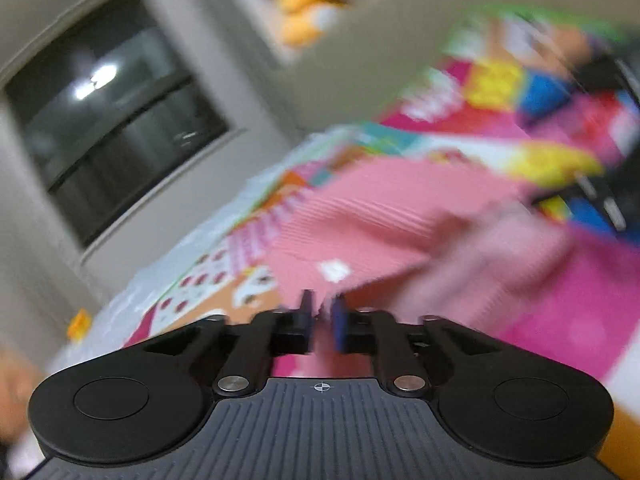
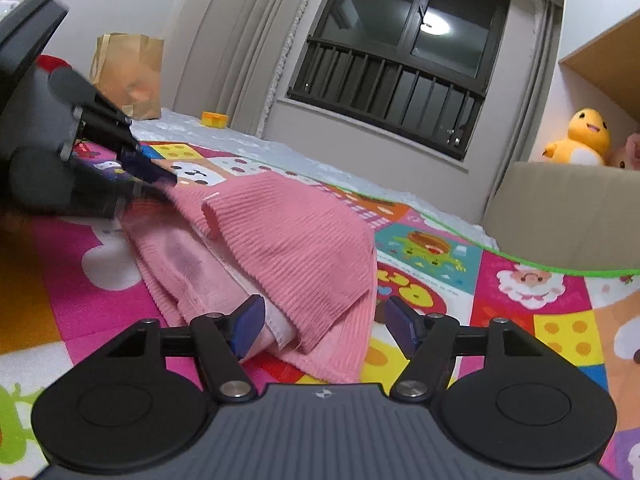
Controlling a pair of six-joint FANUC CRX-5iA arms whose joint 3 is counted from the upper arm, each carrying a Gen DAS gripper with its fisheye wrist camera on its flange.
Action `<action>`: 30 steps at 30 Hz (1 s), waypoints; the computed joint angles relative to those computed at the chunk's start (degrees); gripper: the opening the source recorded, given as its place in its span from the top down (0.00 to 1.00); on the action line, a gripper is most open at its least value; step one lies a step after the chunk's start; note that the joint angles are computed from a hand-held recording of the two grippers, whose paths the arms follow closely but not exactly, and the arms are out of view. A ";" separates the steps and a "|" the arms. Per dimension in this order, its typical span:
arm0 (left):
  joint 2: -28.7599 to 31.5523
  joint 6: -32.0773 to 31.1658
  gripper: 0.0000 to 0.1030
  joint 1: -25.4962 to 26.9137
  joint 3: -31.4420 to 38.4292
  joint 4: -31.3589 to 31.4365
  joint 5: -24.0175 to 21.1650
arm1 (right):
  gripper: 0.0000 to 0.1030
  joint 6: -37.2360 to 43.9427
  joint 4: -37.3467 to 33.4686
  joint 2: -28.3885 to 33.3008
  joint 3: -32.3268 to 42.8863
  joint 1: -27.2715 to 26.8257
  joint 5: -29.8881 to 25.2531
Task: Fold clothes
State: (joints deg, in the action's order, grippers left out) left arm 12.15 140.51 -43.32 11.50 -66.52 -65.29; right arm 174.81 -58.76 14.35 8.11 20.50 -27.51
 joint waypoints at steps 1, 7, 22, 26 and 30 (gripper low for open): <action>-0.99 5.06 0.92 0.02 -0.54 -0.96 -0.96 | 0.34 0.97 -0.58 -0.13 -0.21 -0.05 0.20; -4.20 13.30 0.76 5.39 -4.28 6.74 -3.02 | 0.28 -0.73 1.66 -0.13 -0.64 0.97 1.96; -8.76 17.80 0.23 16.52 -11.10 24.02 21.09 | 0.10 -63.19 12.40 14.30 21.82 -1.46 -22.08; -8.40 15.91 0.41 18.81 -12.84 27.88 25.93 | 0.58 -56.96 8.77 16.57 24.97 -2.19 -26.61; -6.85 18.48 0.36 16.45 -11.65 23.81 23.31 | 0.59 -54.14 10.92 16.96 24.61 -0.58 -23.86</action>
